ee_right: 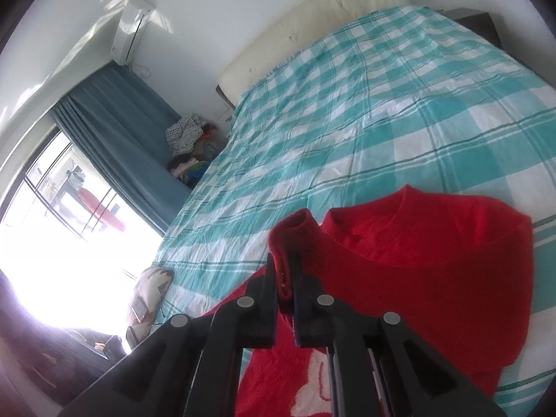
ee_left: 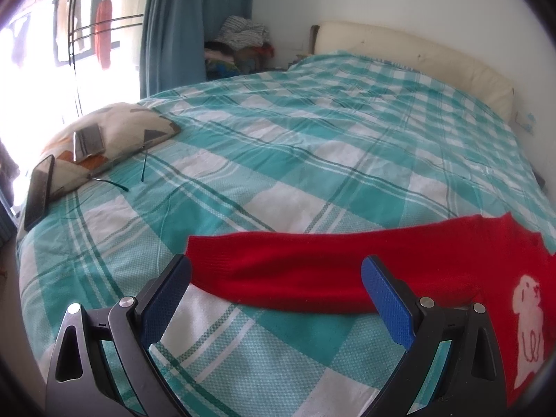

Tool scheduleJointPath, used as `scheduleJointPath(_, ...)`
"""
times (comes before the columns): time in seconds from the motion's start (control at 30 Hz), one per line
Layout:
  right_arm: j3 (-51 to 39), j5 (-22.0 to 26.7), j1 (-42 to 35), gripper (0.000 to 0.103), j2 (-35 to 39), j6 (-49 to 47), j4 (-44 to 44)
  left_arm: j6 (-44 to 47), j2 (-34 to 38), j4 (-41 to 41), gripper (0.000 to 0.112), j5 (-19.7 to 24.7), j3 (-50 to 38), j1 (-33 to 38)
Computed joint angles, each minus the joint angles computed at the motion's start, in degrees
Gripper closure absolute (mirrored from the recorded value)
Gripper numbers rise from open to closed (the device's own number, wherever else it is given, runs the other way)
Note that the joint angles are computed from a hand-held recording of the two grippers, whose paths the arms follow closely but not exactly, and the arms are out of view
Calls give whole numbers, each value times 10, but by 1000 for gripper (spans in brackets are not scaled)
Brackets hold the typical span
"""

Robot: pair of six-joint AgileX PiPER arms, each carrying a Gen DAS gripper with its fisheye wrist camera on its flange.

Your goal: Fold small clothes

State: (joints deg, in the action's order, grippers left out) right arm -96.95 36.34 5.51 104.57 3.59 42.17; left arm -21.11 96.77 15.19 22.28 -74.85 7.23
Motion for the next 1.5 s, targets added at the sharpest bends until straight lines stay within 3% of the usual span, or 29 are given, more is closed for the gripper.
scheduleJointPath(0.03, 12, -3, -1, 63, 13, -26, 51, 4, 2, -1, 13, 2, -1, -3)
scheduleJointPath(0.07, 26, -10, -1, 40, 19, -44, 87, 11, 3, -6, 13, 4, -2, -5)
scheduleJointPath(0.1, 43, -19, -1, 37, 18, -60, 110, 20, 4, -14, 13, 5, -4, -6)
scheduleJointPath(0.17, 65, -16, -4, 37, 10, -78, 111, 35, 4, -28, 13, 7, -5, -9)
scheduleJointPath(0.27, 128, -23, -13, 37, -41, -51, 30, 68, 5, -58, 13, 11, -7, -13)
scheduleJointPath(0.43, 273, -44, -24, 37, -158, 37, -186, 100, 5, -74, 13, 21, -2, -25)
scheduleJointPath(0.57, 333, -34, -7, 37, -210, 137, -360, 116, 5, -88, 13, 30, -2, -31)
scheduleJointPath(0.73, 238, 30, 80, 37, -162, 139, -466, 112, 1, -80, 13, 30, 1, -32)
scheduleJointPath(0.97, -46, 112, 202, 38, 52, 64, -528, 172, 13, -162, 13, 55, -24, -9)
scheduleJointPath(1.03, -135, 167, 224, 40, 125, 50, -570, 177, 13, -168, 13, 57, -25, -8)
scheduleJointPath(1.1, -221, 222, 236, 51, 191, 21, -578, 189, 13, -180, 13, 57, -27, -7)
scheduleJointPath(1.23, -351, 286, 252, 61, 287, 11, -632, 185, 15, -168, 13, 55, -31, -16)
scheduleJointPath(1.3, -416, 316, 245, 84, 327, 19, -623, 181, 17, -160, 13, 58, -31, -20)
scheduleJointPath(1.37, -407, 306, 234, 96, 319, 37, -597, 182, 18, -160, 13, 62, -33, -20)
scheduleJointPath(1.47, -284, 204, 203, 97, 236, 19, -460, 185, 18, -165, 13, 63, -34, -19)
scheduleJointPath(1.5, -269, 201, 199, 97, 225, 3, -437, 185, 17, -163, 13, 63, -34, -19)
